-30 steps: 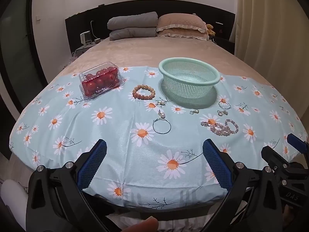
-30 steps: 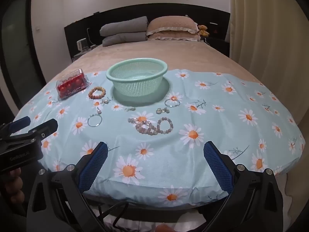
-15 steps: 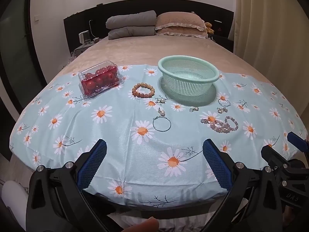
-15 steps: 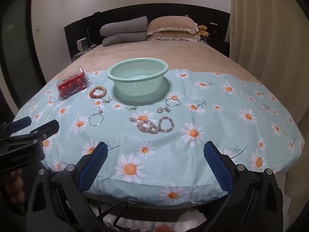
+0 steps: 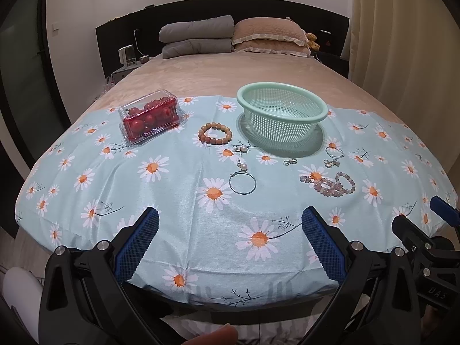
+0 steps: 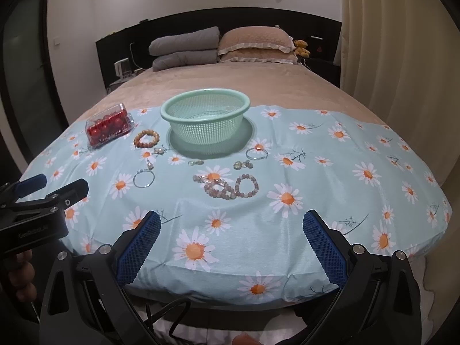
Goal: Organize jewelry
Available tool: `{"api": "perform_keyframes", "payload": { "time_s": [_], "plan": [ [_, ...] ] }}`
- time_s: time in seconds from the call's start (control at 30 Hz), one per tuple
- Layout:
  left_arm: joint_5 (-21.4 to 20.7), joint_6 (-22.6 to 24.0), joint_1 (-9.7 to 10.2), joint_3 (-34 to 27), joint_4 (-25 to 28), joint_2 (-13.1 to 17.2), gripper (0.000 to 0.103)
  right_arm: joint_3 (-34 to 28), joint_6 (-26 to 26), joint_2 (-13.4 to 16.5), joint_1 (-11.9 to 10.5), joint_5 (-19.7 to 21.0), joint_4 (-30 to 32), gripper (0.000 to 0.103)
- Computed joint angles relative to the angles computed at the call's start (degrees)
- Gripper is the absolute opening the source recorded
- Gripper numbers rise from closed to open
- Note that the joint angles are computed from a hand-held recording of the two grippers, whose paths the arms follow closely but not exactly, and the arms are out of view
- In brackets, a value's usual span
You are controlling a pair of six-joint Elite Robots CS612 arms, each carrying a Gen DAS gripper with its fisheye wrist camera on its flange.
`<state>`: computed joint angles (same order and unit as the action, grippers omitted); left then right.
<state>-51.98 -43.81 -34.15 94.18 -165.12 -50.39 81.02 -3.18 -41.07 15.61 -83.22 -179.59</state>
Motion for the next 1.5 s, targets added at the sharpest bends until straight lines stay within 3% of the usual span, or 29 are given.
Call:
{"api": "perform_keyframes", "payload": {
  "time_s": [0.93, 1.5],
  "plan": [
    [-2.42, 0.38, 0.82, -1.15, 1.12, 0.82, 0.097, -1.33, -1.5, 0.67, 0.15, 0.11, 2.09, 0.095],
    [-8.73, -0.55, 3.6, -6.06, 7.54, 4.2, 0.097, -8.69, -1.24, 4.85, 0.46, -0.71, 12.06, 0.095]
  ]
}}
